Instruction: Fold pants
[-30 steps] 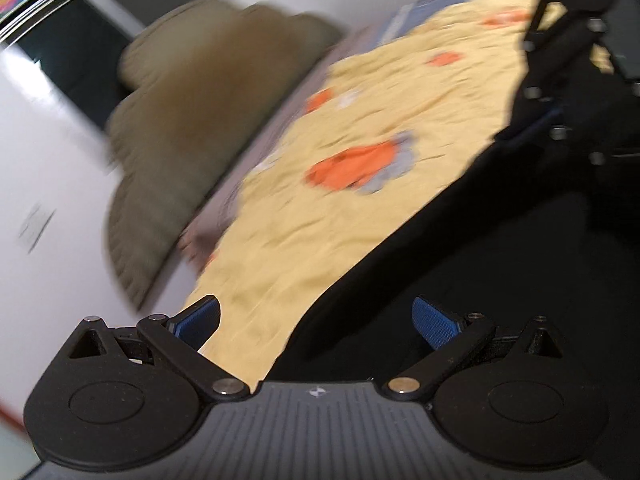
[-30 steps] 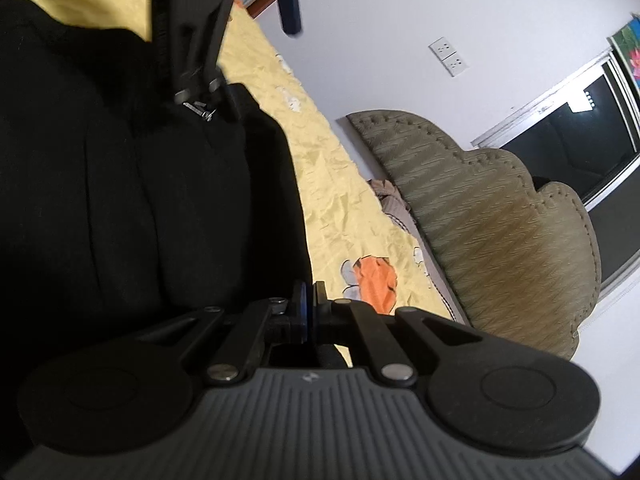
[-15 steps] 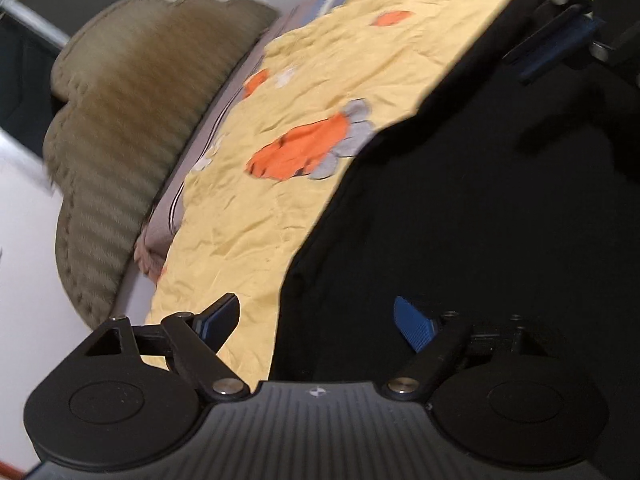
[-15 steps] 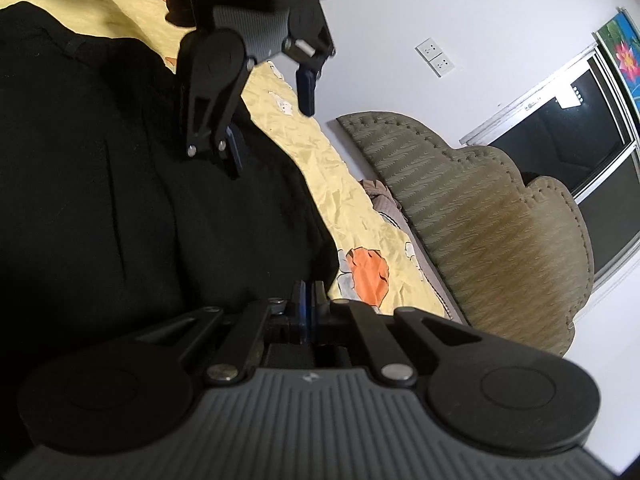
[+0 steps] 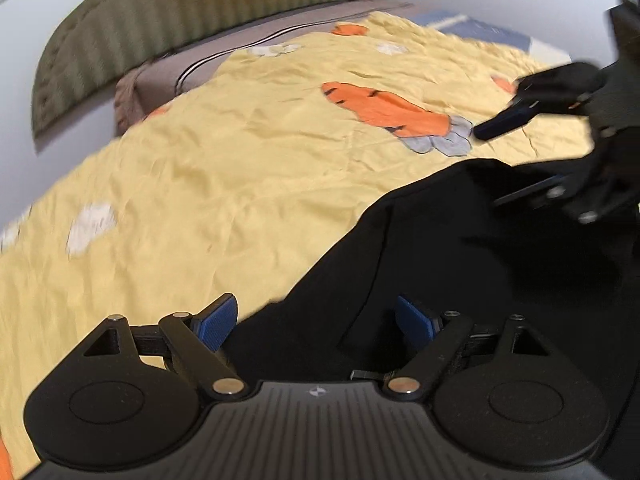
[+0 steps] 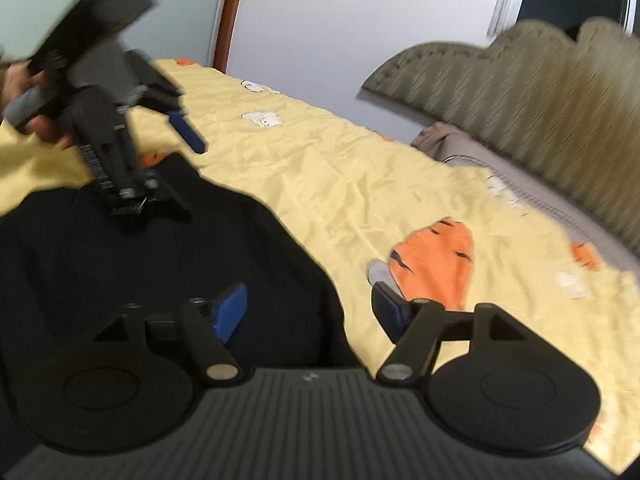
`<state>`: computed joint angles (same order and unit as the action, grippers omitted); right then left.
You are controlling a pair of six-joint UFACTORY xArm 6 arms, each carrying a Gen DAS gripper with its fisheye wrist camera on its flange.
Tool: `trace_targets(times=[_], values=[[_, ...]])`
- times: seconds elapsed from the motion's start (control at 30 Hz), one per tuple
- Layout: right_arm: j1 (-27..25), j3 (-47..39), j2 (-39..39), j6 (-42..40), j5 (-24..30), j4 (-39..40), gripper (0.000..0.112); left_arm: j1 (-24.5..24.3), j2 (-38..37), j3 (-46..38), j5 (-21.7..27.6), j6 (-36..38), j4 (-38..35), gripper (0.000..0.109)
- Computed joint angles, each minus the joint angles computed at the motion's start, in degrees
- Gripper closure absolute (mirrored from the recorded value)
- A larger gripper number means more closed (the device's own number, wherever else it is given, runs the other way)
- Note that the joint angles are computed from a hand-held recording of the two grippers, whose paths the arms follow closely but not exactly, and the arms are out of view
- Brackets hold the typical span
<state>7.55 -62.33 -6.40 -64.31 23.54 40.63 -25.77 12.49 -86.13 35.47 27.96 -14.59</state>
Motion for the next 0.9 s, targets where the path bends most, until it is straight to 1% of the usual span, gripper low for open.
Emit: trace_targets(times=[0.07,0.13,0.17,0.2,0.23,0.27,0.3,0.33,0.43,0.5,0.57,0.6,0.67,0.73,0.77,0.8,0.83,0.9], values=[[-0.7,-6.3,5.2,3.0,5.7,-1.6,0.046,0.3,-2.3,3.0,-1.6,-0.3,-0.5,0.022],[-0.1,-11.3,9.5,4.1,9.0,-1.3,0.046,0.0,-5.0,6.4,-3.8,-0.6,-0.2,0.022],[0.0,-15.1,12.4,5.4,12.5,-1.7,0.046,-0.2,-6.2,8.0,-4.7,-0.9,0.3,0.022],[0.5,-17.1,14.2,6.0,13.6,-1.9,0.046,-0.5,-7.3,9.4,-5.8,-1.3,1.1,0.022],[1.4,-18.5,15.6,6.7,13.6,-2.8,0.048,-0.8,-7.8,10.4,-6.9,-1.9,1.9,0.022],[2.2,-19.3,16.5,8.0,14.0,-4.3,0.075,-0.9,-8.7,11.6,-7.8,-2.8,2.8,0.022],[2.7,-21.2,17.9,9.9,15.5,-6.3,0.093,-0.9,-9.5,12.7,-8.5,-3.7,3.5,0.022],[3.5,-20.9,17.7,11.3,15.1,-7.8,0.101,-1.0,-10.5,13.8,-9.2,-4.3,3.5,0.022],[6.5,-12.2,11.9,8.6,6.1,-10.9,0.102,-0.4,-12.4,15.5,-9.9,-5.1,0.1,0.022],[8.3,-5.3,6.6,6.6,0.2,-10.2,0.102,0.2,-14.0,16.6,-9.2,-7.6,-1.9,0.022],[10.6,1.4,1.2,3.3,-6.4,-8.7,0.102,0.4,-16.9,19.4,-10.0,-10.5,-2.3,0.022],[12.1,5.6,-2.4,2.9,-9.8,-9.3,0.102,0.4,-18.6,21.1,-10.8,-12.3,-1.3,0.022],[14.7,12.6,-8.8,4.0,-14.6,-12.1,0.102,0.1,-22.4,25.2,-13.0,-17.9,3.9,0.022],[16.8,17.9,-14.1,7.7,-17.2,-16.2,0.102,-0.2,-26.4,29.0,-14.0,-24.4,10.7,0.022],[17.6,20.3,-16.4,10.5,-18.2,-19.5,0.102,-0.2,-28.1,30.4,-14.2,-27.2,13.8,0.022],[18.4,23.3,-19.4,14.9,-18.7,-24.3,0.102,-0.3,-30.1,32.1,-14.4,-29.8,16.6,0.022],[19.0,25.4,-22.0,18.1,-18.4,-26.7,0.102,-0.5,-32.4,33.9,-14.1,-31.4,18.4,0.019],[20.8,29.1,-26.9,23.8,-17.0,-29.3,0.102,-0.7,-36.2,37.1,-14.0,-32.5,19.1,0.016]])
